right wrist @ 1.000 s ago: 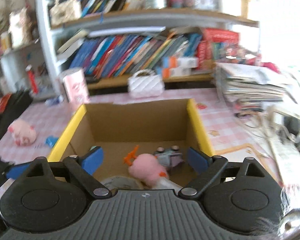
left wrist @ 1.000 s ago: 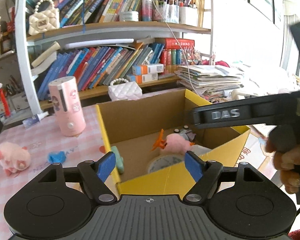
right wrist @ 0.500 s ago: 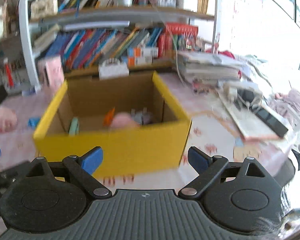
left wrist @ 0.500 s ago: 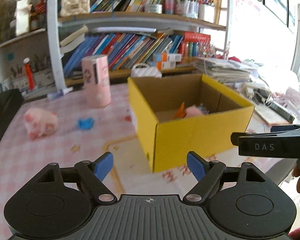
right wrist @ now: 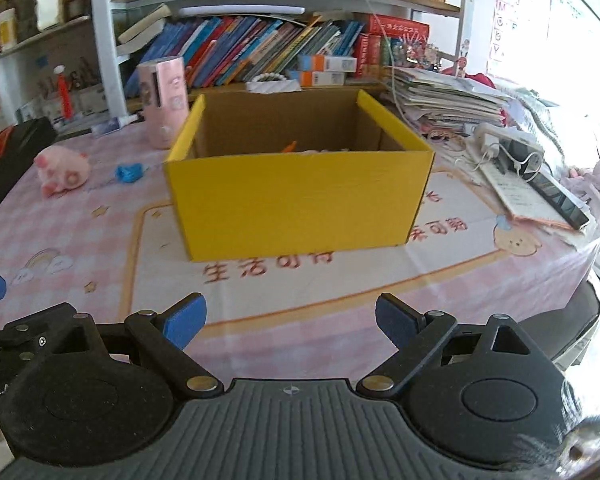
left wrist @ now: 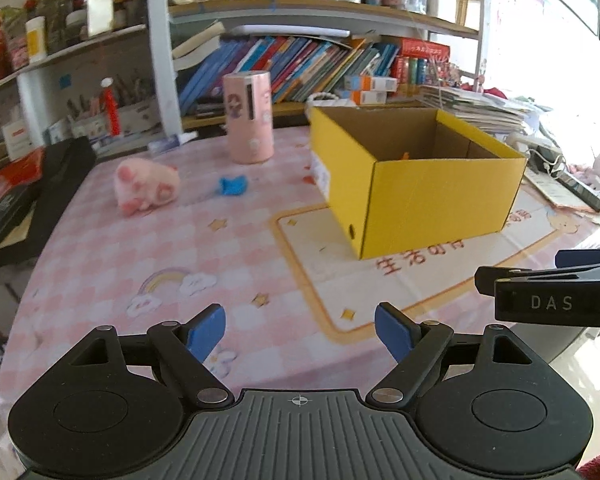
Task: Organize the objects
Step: 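Withdraw both tools from the yellow box back over the table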
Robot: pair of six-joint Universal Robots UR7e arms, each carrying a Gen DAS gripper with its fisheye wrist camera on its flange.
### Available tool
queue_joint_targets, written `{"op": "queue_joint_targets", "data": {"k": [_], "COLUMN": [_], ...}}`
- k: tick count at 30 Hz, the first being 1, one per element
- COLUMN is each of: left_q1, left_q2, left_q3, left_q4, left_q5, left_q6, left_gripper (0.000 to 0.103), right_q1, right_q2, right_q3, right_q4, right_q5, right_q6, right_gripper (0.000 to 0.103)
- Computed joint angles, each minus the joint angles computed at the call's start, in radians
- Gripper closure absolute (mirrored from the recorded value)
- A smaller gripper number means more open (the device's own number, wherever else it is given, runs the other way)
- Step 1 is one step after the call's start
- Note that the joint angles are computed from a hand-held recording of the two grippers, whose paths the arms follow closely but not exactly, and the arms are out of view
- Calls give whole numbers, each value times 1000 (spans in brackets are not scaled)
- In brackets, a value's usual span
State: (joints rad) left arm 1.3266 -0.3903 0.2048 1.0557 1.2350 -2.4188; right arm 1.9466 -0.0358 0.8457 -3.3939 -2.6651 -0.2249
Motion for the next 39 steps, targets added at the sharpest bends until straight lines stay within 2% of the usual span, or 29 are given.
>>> {"op": "queue_joint_targets", "data": {"k": [4,7,19,27,39], "left_q1": [11,19,44,58,82], "left_q2": [-83,-121,-222,-243,-232], "left_q3": [138,193,309,316,242], "left_q4": [-66,-97,-203,-228,-222], "left_q5": [-5,-6,-1,-15,-50], "left_q6": [3,0,-37,-47,-42], "left_gripper": [19,19,19,18,18], "right_q1": [14,24,55,67,76], "right_q2": [4,9,59,107,240], "right_q3": [13,15,-67,-159,-419], "right_q4": [43,61,96,152,306], "right_q5": [10,17,68,114,171], "right_q6": [48,65,8,-42,-75], "right_gripper": [11,12,12,12,12]}}
